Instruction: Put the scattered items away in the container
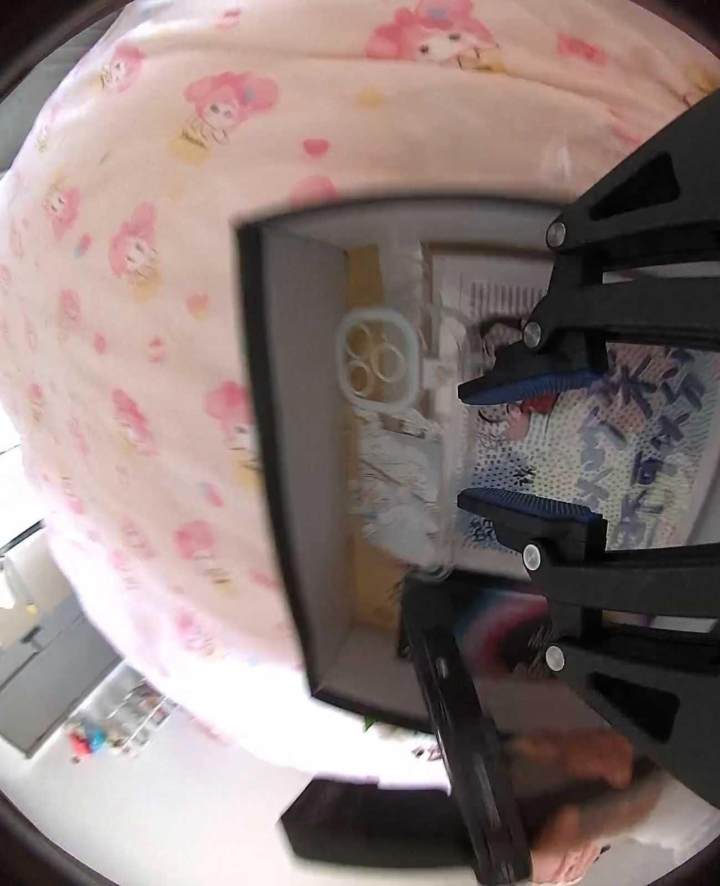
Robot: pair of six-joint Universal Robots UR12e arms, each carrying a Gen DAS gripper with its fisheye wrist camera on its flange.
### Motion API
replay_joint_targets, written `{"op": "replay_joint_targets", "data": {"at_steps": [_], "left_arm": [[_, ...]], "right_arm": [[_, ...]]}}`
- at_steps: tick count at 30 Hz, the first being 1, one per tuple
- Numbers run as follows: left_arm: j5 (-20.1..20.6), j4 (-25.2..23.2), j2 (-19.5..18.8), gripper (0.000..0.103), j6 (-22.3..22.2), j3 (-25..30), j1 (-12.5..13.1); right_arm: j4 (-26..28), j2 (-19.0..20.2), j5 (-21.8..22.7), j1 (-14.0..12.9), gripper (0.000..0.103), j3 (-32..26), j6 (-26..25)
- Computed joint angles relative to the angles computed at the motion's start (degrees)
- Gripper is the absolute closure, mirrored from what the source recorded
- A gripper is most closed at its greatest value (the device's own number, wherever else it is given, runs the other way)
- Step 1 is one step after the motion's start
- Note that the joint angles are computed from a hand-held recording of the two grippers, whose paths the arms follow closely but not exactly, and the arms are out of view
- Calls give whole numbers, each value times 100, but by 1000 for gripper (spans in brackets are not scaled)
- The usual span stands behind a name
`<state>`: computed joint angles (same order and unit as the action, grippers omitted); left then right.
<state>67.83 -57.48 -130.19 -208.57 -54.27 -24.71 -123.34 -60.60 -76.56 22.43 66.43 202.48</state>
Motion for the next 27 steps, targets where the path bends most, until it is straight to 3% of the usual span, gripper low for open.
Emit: {"op": "replay_joint_targets", "data": {"at_steps": [4, 6, 7, 10, 13, 18, 21, 27], "left_arm": [[-310, -302, -268, 47, -18, 406, 12], [-631, -443, -380, 47, 226, 568, 18], [-563, -484, -404, 47, 313, 617, 0], [283, -466, -309, 48, 269, 570, -77], [565, -534, -254, 48, 55, 525, -62], [363, -1267, -596, 48, 390, 1152, -65], [483, -1449, -778, 46, 551, 1525, -115], [140, -897, -581, 46, 450, 1111, -83]], "right_arm": [[-260, -187, -308, 4, 76, 130, 73], [-266, -217, -474, -13, 75, 150, 205], [-234, -199, -568, -14, 75, 122, 262], [-161, -229, -677, -11, 75, 163, 486], [-247, -324, -656, -41, 75, 293, 502], [-136, -292, -750, -55, 75, 239, 369], [-147, -297, -885, -28, 75, 225, 283], [-72, -293, -842, -10, 75, 192, 212]]}}
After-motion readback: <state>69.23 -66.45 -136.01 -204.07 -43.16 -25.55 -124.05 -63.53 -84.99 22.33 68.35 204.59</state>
